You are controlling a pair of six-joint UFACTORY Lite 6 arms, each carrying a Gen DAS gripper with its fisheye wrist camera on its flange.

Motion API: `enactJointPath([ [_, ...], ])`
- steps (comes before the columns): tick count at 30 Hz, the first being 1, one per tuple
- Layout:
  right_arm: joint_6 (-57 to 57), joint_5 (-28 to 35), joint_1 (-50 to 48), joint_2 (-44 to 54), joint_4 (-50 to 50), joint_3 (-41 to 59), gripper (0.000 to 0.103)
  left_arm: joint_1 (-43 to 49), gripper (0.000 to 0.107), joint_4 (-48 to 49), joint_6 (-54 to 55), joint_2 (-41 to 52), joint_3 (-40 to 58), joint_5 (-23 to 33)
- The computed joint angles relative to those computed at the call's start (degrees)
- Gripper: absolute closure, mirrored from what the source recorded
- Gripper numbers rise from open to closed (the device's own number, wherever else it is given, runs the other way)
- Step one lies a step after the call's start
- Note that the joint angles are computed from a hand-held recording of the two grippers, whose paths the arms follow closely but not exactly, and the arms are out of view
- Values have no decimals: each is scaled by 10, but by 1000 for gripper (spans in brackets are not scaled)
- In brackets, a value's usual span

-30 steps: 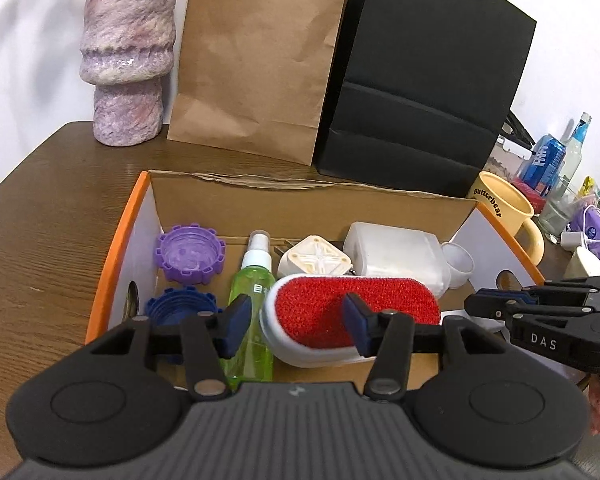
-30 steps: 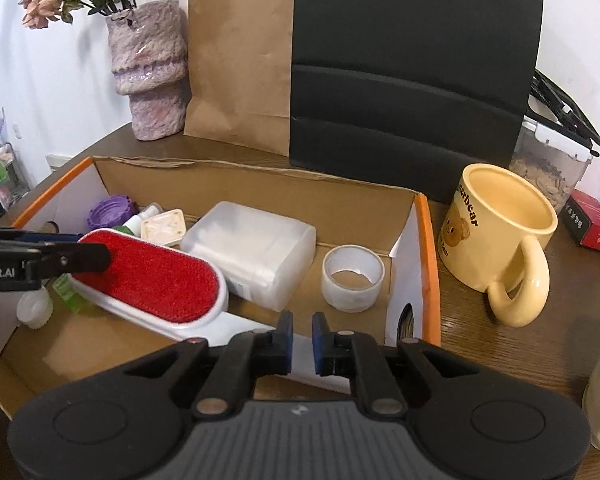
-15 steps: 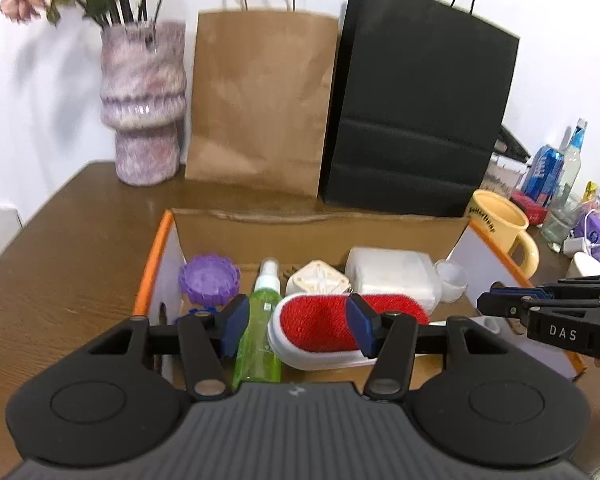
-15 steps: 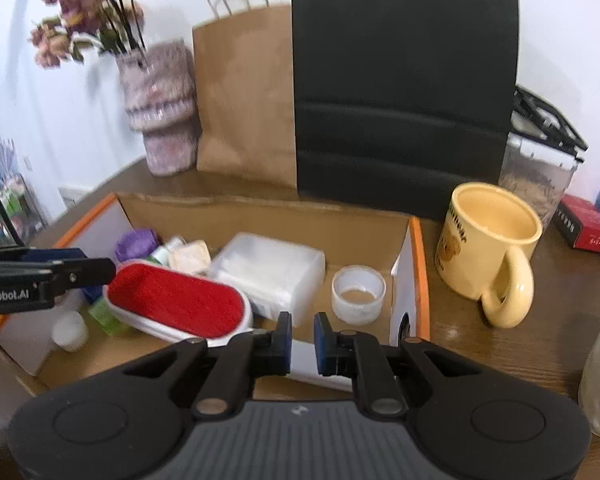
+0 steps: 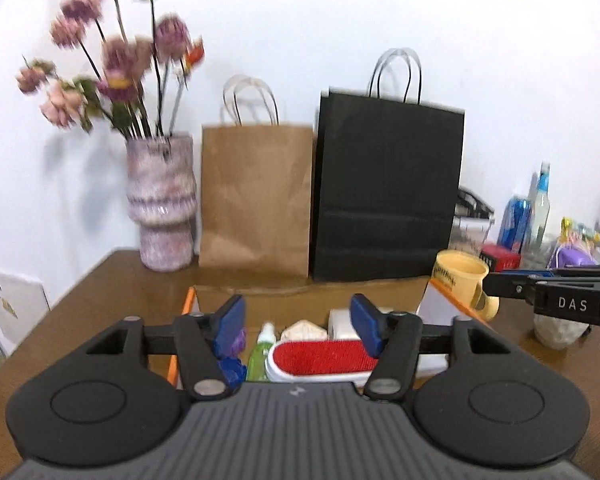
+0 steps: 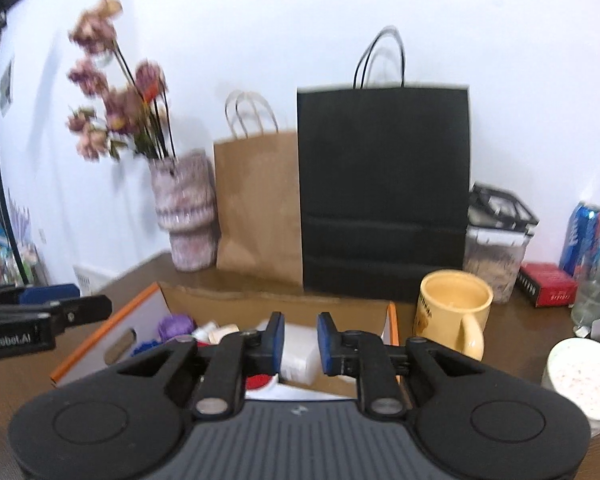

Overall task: Organize rigid objects
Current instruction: 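Withdraw both tools up and away from the red box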

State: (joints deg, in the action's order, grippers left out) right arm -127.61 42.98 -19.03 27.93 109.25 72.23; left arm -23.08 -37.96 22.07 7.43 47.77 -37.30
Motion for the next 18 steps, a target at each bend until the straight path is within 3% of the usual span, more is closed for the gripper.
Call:
enactJointPath([
  [2,-57,31,-11,-21,43,-44,59,-23,39,-10,-11,-17,-36,-55],
  [3,-89,47,-16,-30,65,-66,45,-33,39,-16,-10,-22,-48,-75],
  [4,-121,65,-20,-37,86,-86,39,-45,39,-24,-4,-27,-60,-96],
  [9,-141,101,-43,-58,103,-138,39,-84,39,-48,-6,-59,-114,-167],
  [18,-188,149,-73,-127,119,-241,37,-133,39,-106,18,-132,-185,-195],
])
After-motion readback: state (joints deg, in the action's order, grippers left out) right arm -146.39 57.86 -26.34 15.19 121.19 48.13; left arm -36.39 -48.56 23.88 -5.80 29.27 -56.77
